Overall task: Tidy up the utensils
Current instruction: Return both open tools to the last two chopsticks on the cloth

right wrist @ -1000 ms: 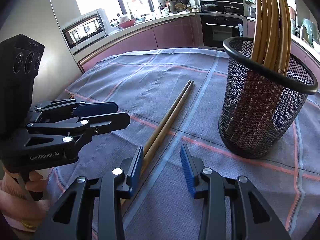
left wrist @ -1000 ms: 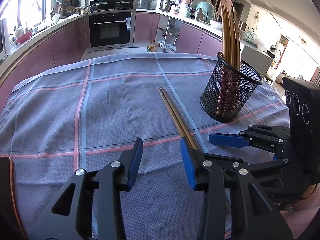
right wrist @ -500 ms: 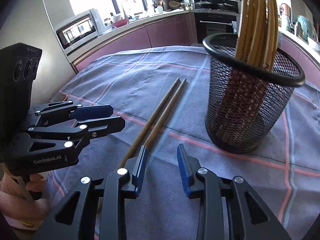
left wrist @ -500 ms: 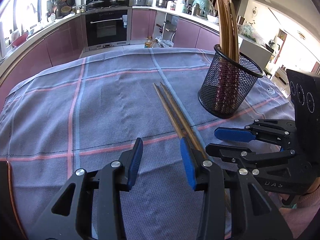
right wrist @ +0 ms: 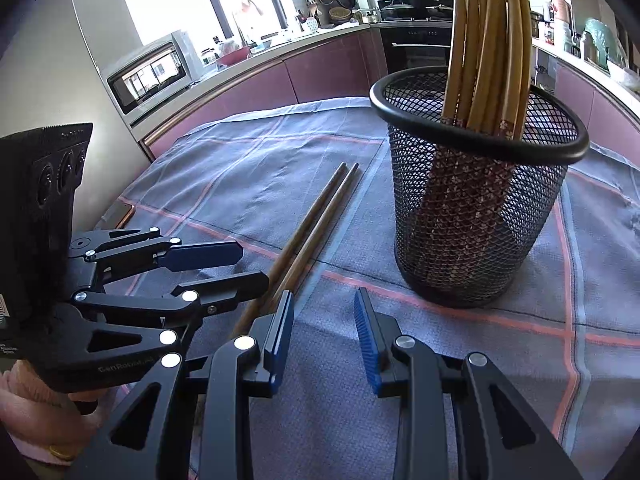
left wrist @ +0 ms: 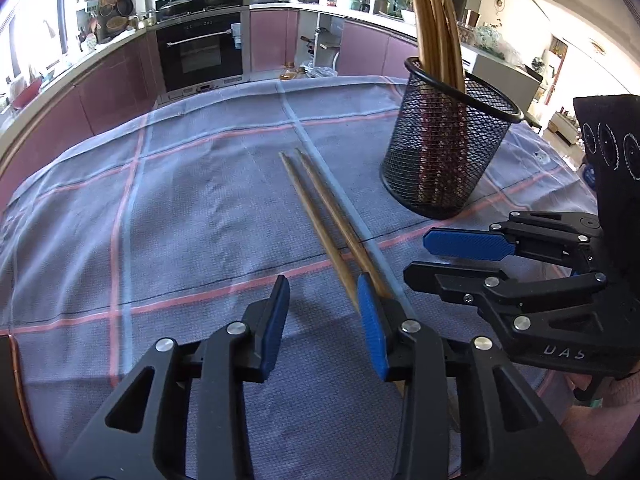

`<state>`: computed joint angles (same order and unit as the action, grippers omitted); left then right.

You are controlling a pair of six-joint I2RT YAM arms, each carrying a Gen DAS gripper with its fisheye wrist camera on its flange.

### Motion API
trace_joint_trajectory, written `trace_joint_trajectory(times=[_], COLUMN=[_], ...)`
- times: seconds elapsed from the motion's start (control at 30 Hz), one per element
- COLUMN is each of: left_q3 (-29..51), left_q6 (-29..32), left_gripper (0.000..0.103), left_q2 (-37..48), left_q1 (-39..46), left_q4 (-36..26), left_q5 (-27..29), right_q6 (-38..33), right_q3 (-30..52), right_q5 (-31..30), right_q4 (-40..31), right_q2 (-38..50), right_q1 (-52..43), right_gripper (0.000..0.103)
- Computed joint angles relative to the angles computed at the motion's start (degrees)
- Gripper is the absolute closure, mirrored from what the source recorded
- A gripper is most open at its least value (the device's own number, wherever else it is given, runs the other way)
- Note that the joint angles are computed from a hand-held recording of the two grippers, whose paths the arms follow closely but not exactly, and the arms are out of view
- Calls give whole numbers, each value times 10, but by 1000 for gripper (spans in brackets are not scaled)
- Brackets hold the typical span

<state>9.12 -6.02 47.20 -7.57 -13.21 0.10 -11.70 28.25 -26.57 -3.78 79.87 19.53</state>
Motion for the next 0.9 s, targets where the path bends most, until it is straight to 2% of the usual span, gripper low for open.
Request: trace_joint_trajectory(times=[0.03, 0.13, 0.23, 0.4, 0.63, 0.77, 0.9], left_q3=[1, -2, -7, -11, -12, -6, 2], left_q6=[0, 11, 16, 17, 34, 28, 13], left_gripper=[76, 76, 75, 74, 73, 69, 69], left_q2=[0, -2, -38, -47, -61, -41, 24], left_q1=[-1, 28, 43, 46, 67, 40, -1], left_q4=[-6, -10, -30, -30, -38, -21, 29], left_q5=[-11, 11, 25, 27, 61, 58, 31], right_q6=[-1, 6, 15, 20, 9, -2, 2], right_q3=[1, 8, 17, 31, 30, 37, 42], right_q5=[0, 5, 13, 40, 53, 32, 34], right_q4=[0, 5, 16, 19, -2, -17, -11], right_q2=[0, 7, 19, 37, 21, 24, 29], right_q1=[1, 14, 29, 56, 30, 5, 10], right_gripper=[73, 73, 73, 73, 76, 76, 76])
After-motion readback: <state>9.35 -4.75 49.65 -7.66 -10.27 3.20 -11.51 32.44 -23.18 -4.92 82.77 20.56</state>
